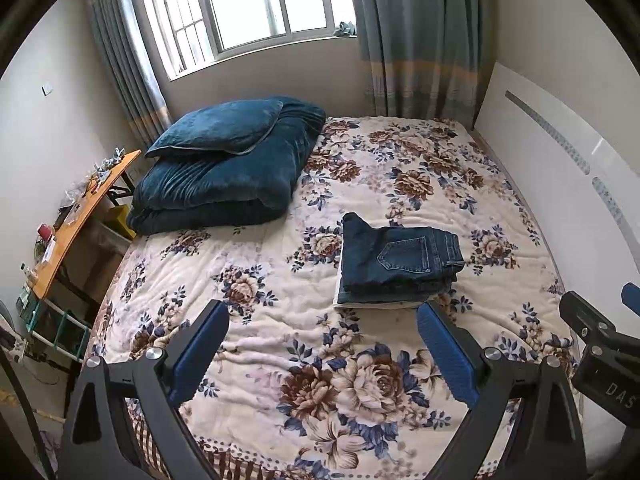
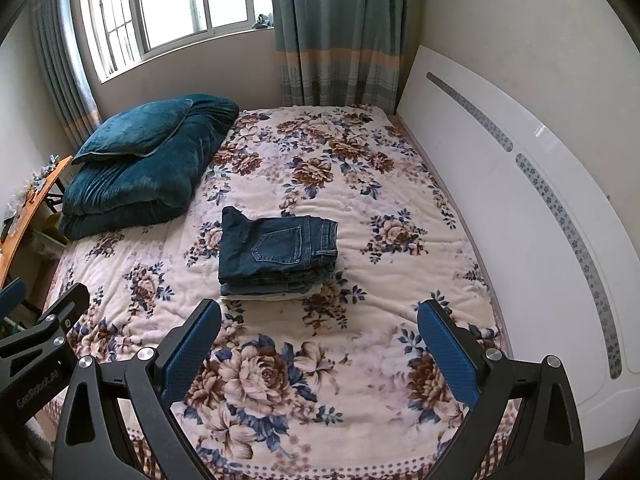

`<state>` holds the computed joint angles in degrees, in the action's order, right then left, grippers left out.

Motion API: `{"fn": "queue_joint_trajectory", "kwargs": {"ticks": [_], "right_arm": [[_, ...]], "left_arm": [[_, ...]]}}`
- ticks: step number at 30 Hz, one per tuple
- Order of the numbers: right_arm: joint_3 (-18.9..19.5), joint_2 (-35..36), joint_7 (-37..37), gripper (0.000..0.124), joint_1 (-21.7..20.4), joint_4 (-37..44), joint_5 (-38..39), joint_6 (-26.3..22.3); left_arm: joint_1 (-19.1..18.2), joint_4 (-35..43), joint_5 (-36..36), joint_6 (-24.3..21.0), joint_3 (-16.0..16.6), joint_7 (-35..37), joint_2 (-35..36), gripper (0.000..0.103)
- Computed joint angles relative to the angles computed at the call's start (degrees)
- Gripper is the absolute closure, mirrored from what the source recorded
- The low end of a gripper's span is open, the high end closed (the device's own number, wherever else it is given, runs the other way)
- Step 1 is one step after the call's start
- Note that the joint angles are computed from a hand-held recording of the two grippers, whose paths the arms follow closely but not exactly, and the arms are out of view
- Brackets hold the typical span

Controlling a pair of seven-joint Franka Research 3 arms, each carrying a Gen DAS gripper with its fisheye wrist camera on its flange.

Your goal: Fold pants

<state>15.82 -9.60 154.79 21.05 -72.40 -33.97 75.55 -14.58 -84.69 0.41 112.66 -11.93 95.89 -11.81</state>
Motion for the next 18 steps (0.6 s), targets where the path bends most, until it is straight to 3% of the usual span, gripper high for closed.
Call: {"fn": "queue_joint_trajectory", "kwargs": {"ticks": [18], "right_arm": [[0.33, -0.11, 0.69, 0.023, 0.55, 0.49, -0.25, -0.31]], "left_arm": [[0.0, -0.18, -1.22, -0.65, 0.43, 1.04, -1.28, 0.007]]}}
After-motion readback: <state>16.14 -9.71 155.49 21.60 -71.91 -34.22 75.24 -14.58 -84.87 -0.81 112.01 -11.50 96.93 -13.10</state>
